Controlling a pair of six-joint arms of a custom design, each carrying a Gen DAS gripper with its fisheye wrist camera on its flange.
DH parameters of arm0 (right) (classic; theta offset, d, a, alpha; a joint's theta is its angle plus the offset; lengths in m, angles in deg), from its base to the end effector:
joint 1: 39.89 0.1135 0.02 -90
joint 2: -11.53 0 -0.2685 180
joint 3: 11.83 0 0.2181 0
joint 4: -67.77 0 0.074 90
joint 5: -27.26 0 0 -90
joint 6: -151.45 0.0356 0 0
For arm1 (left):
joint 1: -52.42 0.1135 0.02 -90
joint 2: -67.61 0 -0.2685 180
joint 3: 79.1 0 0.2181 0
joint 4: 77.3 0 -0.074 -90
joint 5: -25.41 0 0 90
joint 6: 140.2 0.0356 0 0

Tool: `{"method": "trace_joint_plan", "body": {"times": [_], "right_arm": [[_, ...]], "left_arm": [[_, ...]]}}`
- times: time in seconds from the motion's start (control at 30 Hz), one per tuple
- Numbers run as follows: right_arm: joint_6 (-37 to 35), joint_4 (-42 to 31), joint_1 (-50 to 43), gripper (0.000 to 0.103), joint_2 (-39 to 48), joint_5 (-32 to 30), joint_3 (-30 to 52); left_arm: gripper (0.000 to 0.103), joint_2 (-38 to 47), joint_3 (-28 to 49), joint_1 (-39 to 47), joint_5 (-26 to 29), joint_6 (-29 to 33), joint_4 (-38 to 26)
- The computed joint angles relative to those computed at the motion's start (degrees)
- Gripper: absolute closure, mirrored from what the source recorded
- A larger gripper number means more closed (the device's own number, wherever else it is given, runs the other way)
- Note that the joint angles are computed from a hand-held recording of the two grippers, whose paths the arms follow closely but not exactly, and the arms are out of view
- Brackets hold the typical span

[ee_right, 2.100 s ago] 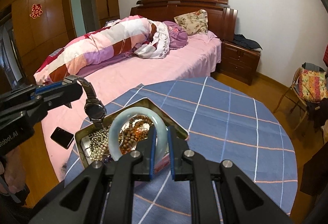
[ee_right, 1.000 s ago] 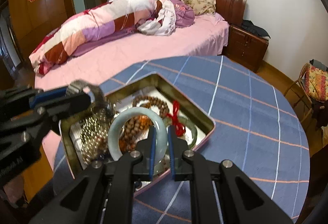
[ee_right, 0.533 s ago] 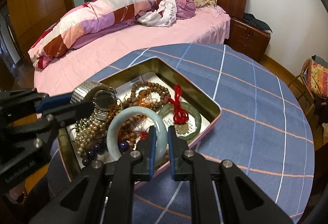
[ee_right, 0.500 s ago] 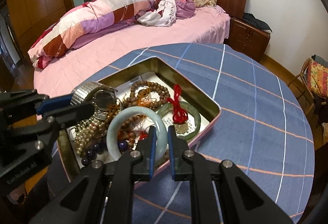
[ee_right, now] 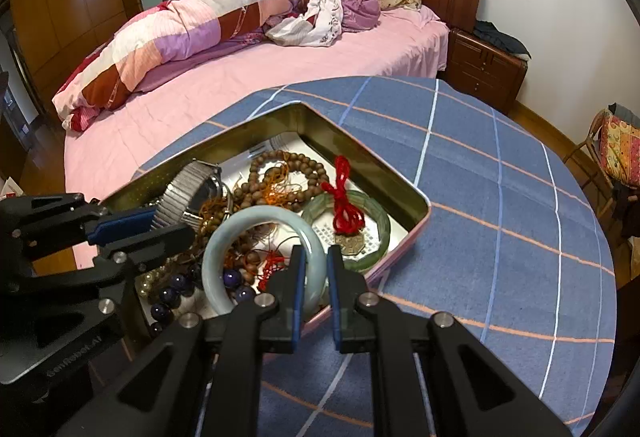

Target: Organize jewelry

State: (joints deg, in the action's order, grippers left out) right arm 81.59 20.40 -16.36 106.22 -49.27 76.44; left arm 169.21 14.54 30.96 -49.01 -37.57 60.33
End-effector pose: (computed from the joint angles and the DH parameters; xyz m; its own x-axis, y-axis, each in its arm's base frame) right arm 0.2993 0.1213 0.2691 -0.7848 0.0235 -0.6193 0.0087 0.9996 0.0269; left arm 0.3307 -0.1403 0.2630 -0.5871 0.4571 -0.6681 0.6562 0.7520 -0.0622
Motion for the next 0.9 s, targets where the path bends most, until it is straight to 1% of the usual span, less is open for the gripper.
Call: {"method": "trace_joint_plan", "body": {"times": [0.2, 0.23, 0.27, 0.3, 0.33, 0.37, 0.4, 0.43, 0.47, 0.57, 0.6, 0.67, 0.7, 0.77, 0.83, 0.9], "right_arm": [[0.0, -0.1, 0.2, 0.089, 0.3, 0.5, 0.2], [0.1, 0.0, 0.1, 0.089, 0.3, 0.3, 0.2], [0.3, 0.3, -0.1, 0.089, 0.1, -0.1, -0.1], [0.5, 0.8, -0.3, 0.085, -0.2, -0.4, -0.5], [0.8, 1.5, -0.3, 0.079, -0.6, -0.6, -1.0], [1.0, 2.6, -0.5, 0.066, -1.8, -1.4, -2.1], [1.1, 3.1, -0.5, 0.059, -2.8, -1.5, -2.9], [1.8, 2.9, -0.3, 0.057, -3.6, -0.6, -3.0], [2.4, 2.8, -0.2, 0.051, -5.1, 0.3, -3.6], [4.2, 2.4, 0.7, 0.046, -8.8, 3.0, -5.3], [5.2, 2.4, 1.1, 0.041, -11.0, 4.3, -6.6], [7.2, 2.7, 2.0, 0.037, -14.4, 6.5, -8.6], [8.0, 2.6, 2.5, 0.035, -15.8, 7.5, -9.2], [8.8, 1.9, 3.4, 0.035, -17.2, 9.0, -9.3], [9.2, 1.1, 4.8, 0.034, -17.9, 11.2, -9.2], [10.4, 0.8, 6.4, 0.028, -19.2, 13.9, -9.7]], "left_arm": [[0.089, 0.0, 0.3, 0.0, 0.4, -0.1, -0.6], [0.087, 0.1, 0.7, -0.2, 0.2, 0.0, -1.1], [0.082, 0.0, 0.8, -0.4, -0.2, -0.1, -1.3], [0.077, -0.4, 0.6, -0.5, -0.5, -0.3, -1.1], [0.063, -1.3, 0.0, -0.5, -0.7, -0.5, -0.4], [0.046, -2.1, -0.6, -0.6, -1.2, -0.9, 0.3], [0.042, -3.6, -1.7, -0.7, -2.4, -1.6, 1.8], [0.034, -4.3, -2.0, -0.6, -3.1, -1.7, 2.4], [0.032, -5.0, -1.9, -0.4, -3.0, -1.8, 2.4], [0.032, -6.3, 0.2, 0.1, -3.2, -3.8, 0.1], [0.032, -7.9, -0.8, 0.3, -4.3, -5.8, 1.1], [0.029, -11.0, -4.9, 2.5, -1.3, -8.9, 4.1], [0.029, -12.2, -6.7, 3.0, -0.9, -10.3, 5.1], [0.029, -13.4, -8.6, 2.7, -2.2, -10.9, 6.3], [0.029, -13.4, -7.8, 1.6, -4.4, -11.1, 5.9], [0.029, -14.1, -8.2, 1.3, -3.7, -11.3, 7.0]]}}
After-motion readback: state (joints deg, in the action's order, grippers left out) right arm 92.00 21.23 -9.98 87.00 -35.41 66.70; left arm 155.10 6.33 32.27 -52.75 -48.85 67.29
